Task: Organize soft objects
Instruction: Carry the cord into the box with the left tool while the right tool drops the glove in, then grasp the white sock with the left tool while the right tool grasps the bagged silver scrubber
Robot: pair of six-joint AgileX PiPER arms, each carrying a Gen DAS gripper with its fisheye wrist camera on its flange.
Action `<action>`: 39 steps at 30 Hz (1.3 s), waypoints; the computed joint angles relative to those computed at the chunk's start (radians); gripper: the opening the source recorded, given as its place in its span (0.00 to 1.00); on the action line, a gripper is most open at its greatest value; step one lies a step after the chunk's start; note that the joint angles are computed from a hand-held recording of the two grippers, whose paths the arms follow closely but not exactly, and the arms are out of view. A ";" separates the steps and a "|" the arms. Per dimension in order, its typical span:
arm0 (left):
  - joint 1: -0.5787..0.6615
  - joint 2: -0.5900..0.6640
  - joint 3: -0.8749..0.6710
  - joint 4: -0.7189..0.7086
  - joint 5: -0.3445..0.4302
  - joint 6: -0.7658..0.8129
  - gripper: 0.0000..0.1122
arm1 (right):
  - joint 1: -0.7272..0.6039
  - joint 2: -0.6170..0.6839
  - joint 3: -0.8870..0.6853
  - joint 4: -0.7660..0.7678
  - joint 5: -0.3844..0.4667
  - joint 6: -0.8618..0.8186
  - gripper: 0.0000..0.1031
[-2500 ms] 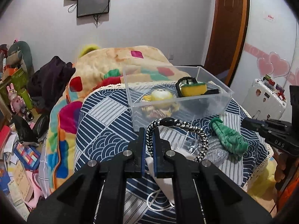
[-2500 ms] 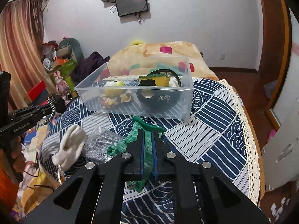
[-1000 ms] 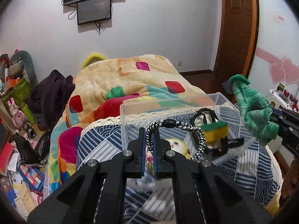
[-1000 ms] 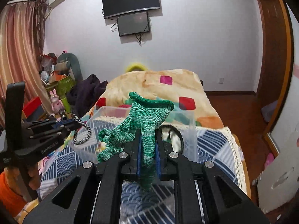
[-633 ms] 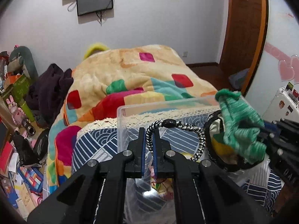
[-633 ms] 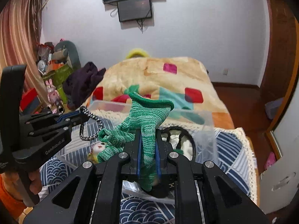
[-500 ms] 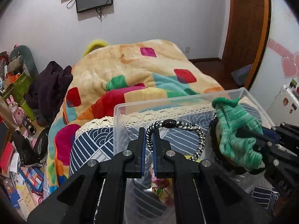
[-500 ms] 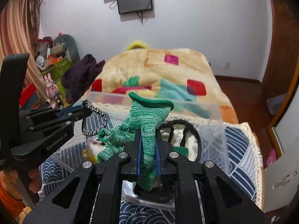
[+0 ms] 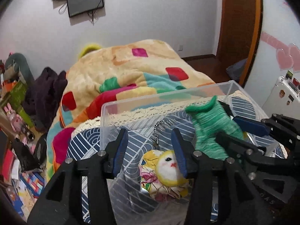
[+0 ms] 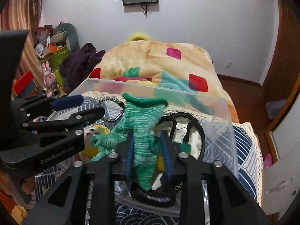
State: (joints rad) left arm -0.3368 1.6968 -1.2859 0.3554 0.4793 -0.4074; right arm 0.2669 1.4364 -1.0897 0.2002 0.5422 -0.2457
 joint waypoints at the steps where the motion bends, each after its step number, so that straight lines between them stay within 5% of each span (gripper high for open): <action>1: -0.001 -0.012 0.009 0.006 -0.003 -0.004 0.47 | -0.002 -0.014 0.011 0.002 -0.002 -0.004 0.35; 8: 0.034 -0.137 0.116 -0.109 -0.046 0.072 0.51 | -0.023 -0.100 0.045 0.037 -0.007 -0.043 0.53; 18: -0.002 -0.362 0.313 -0.058 -0.069 0.045 0.66 | -0.061 -0.249 0.111 0.157 -0.016 -0.164 0.76; 22: -0.051 -0.424 0.396 0.019 -0.056 -0.041 0.73 | -0.056 -0.302 0.168 0.168 -0.017 -0.185 0.77; 35: -0.056 -0.465 0.626 -0.231 -0.114 0.064 0.73 | -0.055 -0.300 0.344 0.286 0.049 -0.268 0.78; 39: -0.059 -0.454 0.683 -0.204 -0.149 0.014 0.74 | -0.024 -0.286 0.371 0.271 0.042 -0.254 0.78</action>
